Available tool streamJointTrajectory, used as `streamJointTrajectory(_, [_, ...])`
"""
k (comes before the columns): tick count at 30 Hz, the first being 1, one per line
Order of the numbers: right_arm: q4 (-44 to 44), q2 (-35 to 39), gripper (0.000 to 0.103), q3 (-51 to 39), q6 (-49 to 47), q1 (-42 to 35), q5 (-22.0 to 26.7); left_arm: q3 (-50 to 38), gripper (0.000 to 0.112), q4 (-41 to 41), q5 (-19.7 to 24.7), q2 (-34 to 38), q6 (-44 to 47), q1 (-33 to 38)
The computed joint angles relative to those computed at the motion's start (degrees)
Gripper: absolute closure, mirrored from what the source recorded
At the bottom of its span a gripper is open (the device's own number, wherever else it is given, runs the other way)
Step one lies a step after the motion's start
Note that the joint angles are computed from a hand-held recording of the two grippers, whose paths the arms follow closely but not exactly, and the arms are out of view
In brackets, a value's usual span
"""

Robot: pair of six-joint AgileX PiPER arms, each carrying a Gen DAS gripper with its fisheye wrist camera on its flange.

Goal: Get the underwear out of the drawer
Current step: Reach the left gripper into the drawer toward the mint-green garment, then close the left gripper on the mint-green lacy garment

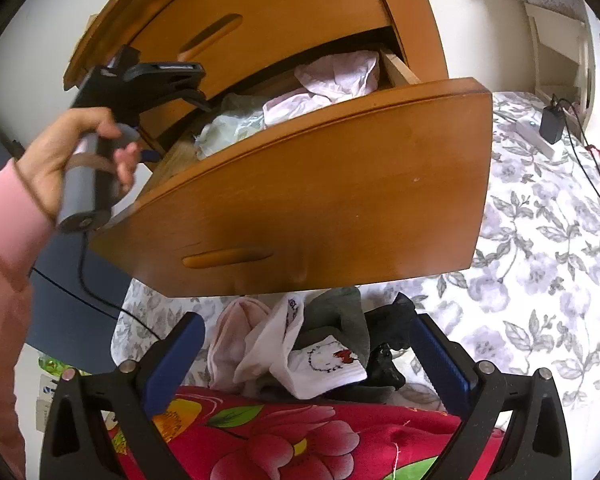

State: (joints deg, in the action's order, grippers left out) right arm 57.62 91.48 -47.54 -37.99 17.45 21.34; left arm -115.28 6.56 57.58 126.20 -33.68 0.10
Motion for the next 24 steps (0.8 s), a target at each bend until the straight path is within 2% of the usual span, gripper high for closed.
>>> streamJointTrajectory(3, [2.5, 0.6, 0.0, -0.1, -2.5, -0.8, 1.3, -2.0, 0.03, -2.1, 0.6, 1.8, -0.5, 0.7])
streamJointTrajectory(7, [5.3, 1.2, 0.0, -0.2, -5.4, -1.8, 2.8, -3.2, 0.04, -1.0, 0.4, 3.1, -2.8, 0.6])
streamJointTrajectory(10, [6.4, 1.4, 0.0, -0.3, -6.7, -2.5, 3.9, -3.9, 0.051, -3.1, 0.2, 4.2, -3.7, 1.0])
streamJointTrajectory(13, [7.6, 1.7, 0.0, -0.3, -8.0, -3.1, 4.9, -5.5, 0.055, -5.0, 0.7, 5.4, -3.8, 1.3])
streamJointTrajectory(17, [8.9, 2.1, 0.0, -0.4, -9.3, -3.8, 6.0, -2.3, 0.062, -6.7, -2.8, 4.4, -7.3, 2.0])
streamJointTrajectory(24, [11.1, 2.7, 0.0, -0.4, -11.8, -5.1, 7.8, 5.3, 0.069, -8.3, -10.7, 1.8, -12.7, 3.2])
